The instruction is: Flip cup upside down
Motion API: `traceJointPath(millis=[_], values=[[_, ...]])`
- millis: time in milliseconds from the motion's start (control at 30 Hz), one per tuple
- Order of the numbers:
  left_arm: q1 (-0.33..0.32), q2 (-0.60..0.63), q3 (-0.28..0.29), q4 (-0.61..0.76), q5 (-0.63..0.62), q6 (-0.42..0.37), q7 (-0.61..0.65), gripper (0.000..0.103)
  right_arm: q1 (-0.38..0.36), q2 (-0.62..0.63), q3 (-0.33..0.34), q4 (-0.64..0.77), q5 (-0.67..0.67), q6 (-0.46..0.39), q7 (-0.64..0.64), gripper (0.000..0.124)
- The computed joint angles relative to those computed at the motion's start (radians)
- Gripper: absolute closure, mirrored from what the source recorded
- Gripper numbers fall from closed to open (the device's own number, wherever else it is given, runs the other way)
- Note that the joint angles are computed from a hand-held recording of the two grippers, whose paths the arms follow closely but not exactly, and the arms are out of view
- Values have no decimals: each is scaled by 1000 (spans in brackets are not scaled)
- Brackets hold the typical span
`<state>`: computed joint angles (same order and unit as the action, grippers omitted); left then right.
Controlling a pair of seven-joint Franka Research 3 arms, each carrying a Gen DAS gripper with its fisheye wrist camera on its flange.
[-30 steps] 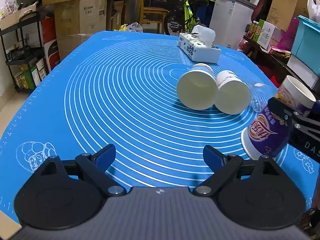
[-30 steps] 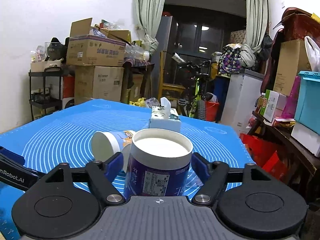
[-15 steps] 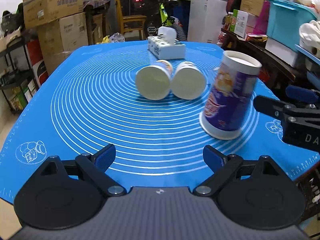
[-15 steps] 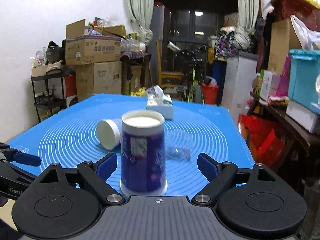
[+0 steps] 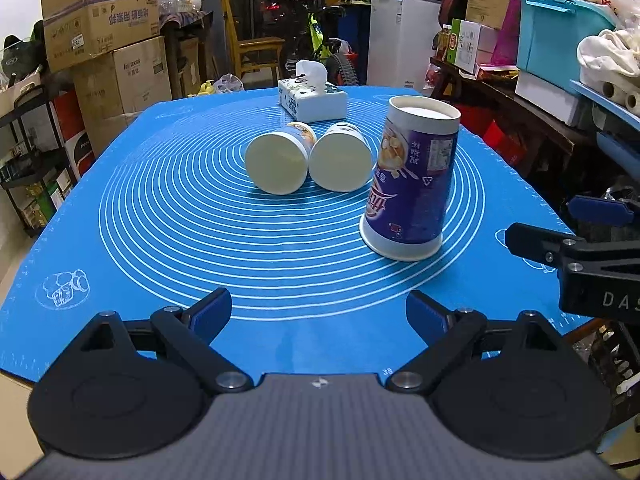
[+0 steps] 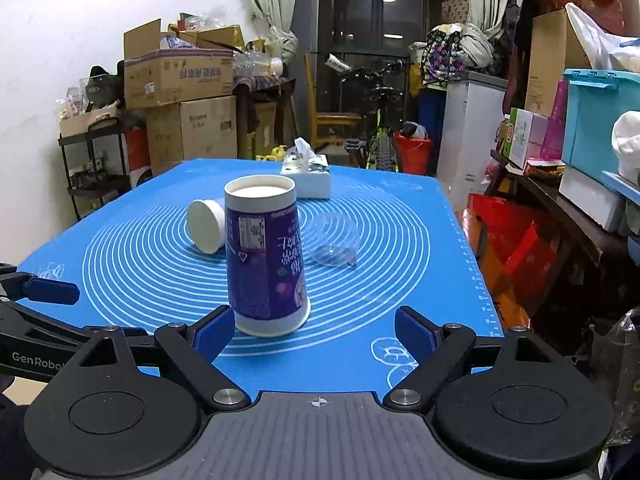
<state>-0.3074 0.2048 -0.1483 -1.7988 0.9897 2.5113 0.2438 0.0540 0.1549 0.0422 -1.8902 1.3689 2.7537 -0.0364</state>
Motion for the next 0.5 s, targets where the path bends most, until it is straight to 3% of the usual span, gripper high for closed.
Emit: traceJointPath(millis=[500], values=[[-16,2,-7,3,11,-22,-10,10,-9,-11,-8,-16,-55,-30,46,35]])
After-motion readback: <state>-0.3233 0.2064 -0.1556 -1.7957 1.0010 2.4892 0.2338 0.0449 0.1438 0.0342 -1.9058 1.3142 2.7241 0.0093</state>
